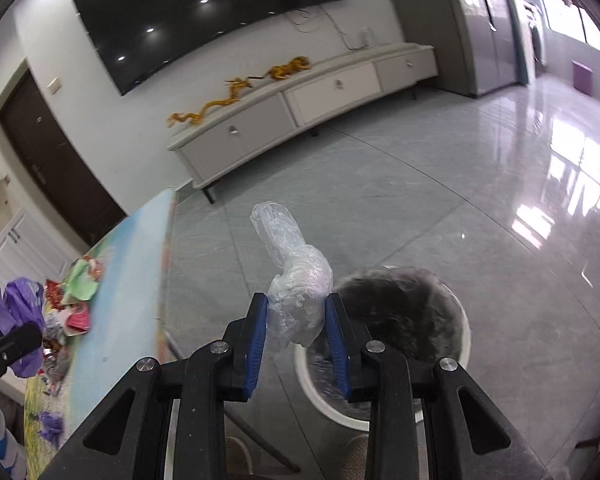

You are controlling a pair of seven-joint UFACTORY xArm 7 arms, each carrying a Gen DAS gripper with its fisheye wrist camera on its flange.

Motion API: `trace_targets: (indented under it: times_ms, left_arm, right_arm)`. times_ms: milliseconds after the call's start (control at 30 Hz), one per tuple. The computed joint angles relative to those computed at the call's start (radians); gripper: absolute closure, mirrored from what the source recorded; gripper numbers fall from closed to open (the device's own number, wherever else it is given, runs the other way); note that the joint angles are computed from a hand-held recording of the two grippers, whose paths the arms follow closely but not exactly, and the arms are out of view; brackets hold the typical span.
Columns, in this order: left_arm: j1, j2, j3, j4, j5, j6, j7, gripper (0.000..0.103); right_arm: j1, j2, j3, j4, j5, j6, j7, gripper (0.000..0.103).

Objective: Collect trash
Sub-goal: 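Carry both bags over the trash bin and open both tools to drop them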

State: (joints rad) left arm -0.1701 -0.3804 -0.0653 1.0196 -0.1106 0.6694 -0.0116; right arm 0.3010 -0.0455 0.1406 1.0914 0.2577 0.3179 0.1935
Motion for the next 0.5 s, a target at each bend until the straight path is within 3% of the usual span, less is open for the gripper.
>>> trace_targets:
  times_ms: [167,300,500]
  left_arm:
    - [-0.044,0.23,-0.025,0.167,-0.061,0.018,-0.018,0.058]
    - [-0.059,0.394,-0.053,0.301,-0.015,0.045,-0.074,0.058]
    - [-0.098,0.547,-0.066,0.433,0.057,0.086,-0.135,0.057]
  right_arm:
    - [-0.03,0.044,-0.026,-0.02,0.086,0.02,-0.049,0.075]
    - [-0.058,0.1,-0.023,-0.003,0.136,0.043,-0.089,0.075]
    - [-0.087,0.179,-0.014,0.042,0.122,0.08,-0.073,0.072]
